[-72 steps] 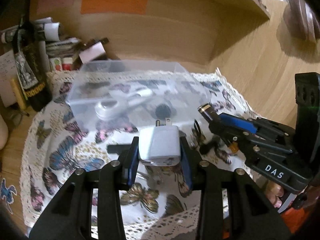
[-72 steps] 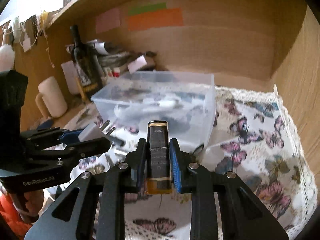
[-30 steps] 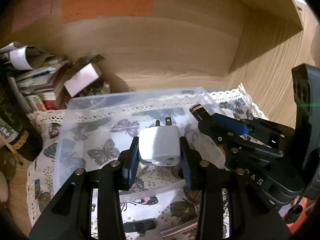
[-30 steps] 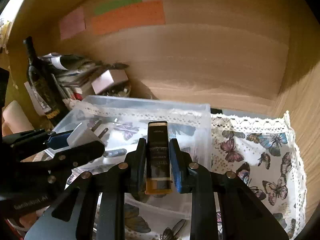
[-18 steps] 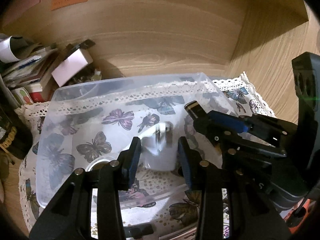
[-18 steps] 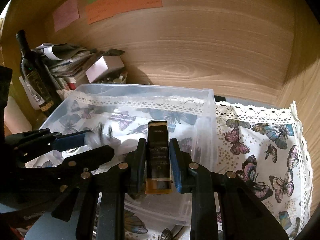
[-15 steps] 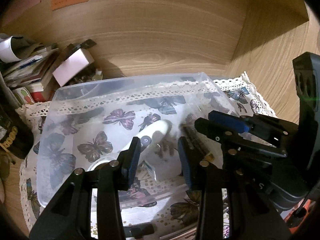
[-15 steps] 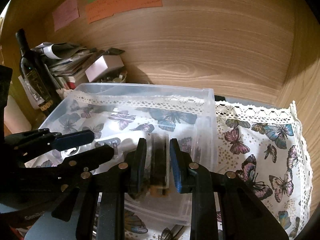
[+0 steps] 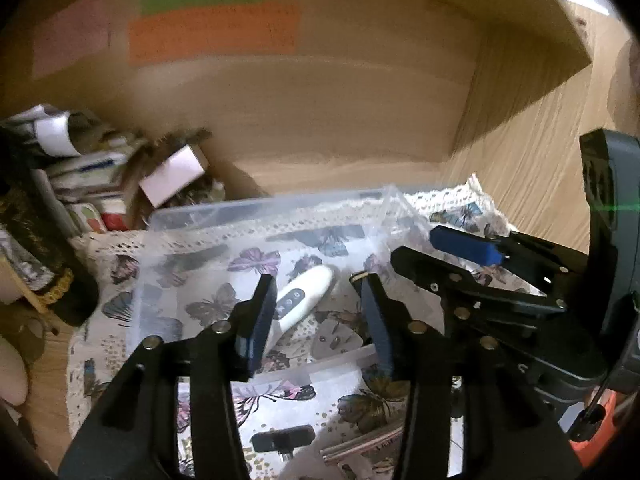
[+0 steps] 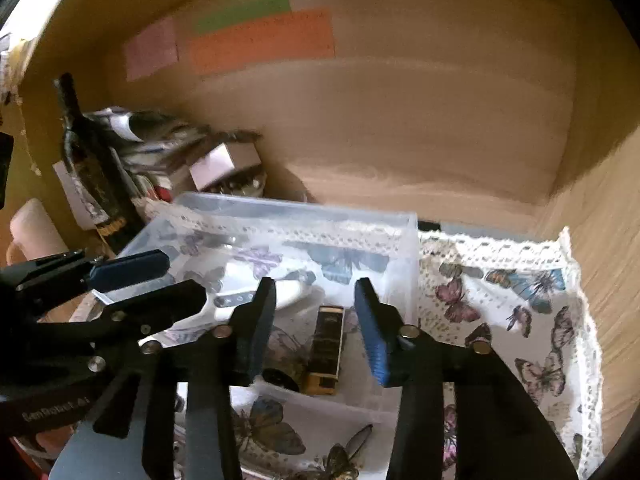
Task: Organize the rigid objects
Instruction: 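Withdraw both open tools from the clear box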
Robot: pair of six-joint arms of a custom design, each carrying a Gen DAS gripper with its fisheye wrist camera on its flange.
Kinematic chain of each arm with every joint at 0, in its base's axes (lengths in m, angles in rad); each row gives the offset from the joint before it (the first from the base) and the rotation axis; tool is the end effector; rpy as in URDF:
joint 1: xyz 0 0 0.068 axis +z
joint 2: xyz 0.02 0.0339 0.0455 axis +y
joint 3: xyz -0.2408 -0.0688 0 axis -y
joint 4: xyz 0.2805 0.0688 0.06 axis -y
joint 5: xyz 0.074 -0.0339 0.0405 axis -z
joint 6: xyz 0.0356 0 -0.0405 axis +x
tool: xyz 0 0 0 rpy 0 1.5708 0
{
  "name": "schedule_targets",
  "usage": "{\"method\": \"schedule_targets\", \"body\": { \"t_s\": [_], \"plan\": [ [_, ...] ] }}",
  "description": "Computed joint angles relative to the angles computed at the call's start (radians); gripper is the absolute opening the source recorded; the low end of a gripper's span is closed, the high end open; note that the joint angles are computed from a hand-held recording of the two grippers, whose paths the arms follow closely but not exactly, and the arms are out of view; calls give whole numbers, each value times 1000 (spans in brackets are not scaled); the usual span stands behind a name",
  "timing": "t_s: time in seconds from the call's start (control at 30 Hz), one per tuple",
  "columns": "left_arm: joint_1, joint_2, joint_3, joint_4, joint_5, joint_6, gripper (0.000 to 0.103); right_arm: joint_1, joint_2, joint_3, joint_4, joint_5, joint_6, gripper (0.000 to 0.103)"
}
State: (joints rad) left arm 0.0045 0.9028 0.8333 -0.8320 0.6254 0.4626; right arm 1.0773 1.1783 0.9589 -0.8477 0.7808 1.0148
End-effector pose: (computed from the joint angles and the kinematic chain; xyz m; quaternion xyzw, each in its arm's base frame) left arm 0.2187 -0.0199 0.2622 0.3025 0.8523 -0.2103 0.3713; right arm 0.1465 0.2194 0.2465 0.0668 0.8981 0.0148 0.4344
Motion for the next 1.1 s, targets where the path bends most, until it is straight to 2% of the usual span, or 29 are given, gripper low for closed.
{"method": "schedule_targets", "body": {
  "t_s": [0.2, 0.43, 0.63, 0.7, 0.87, 1.1],
  "plan": [
    [124, -71, 23, -70, 103, 61, 58, 95, -3, 60, -114, 108, 84, 55],
    [284, -124, 40, -170, 217, 174, 68, 219, 27, 133, -291, 226, 251, 71],
    [424, -143, 41, -259, 283, 294, 86, 318, 83, 186, -481, 271, 473, 77],
    [462, -134, 40, -284, 289, 328, 93, 340, 103, 197, -536, 268, 544, 78],
    [521, -109, 16, -327, 257, 422, 94, 397, 132, 190, -626, 236, 693, 81],
    [521, -94, -61, -309, 160, 472, 94, 429, 143, 117, -596, 146, 762, 81]
  ]
}}
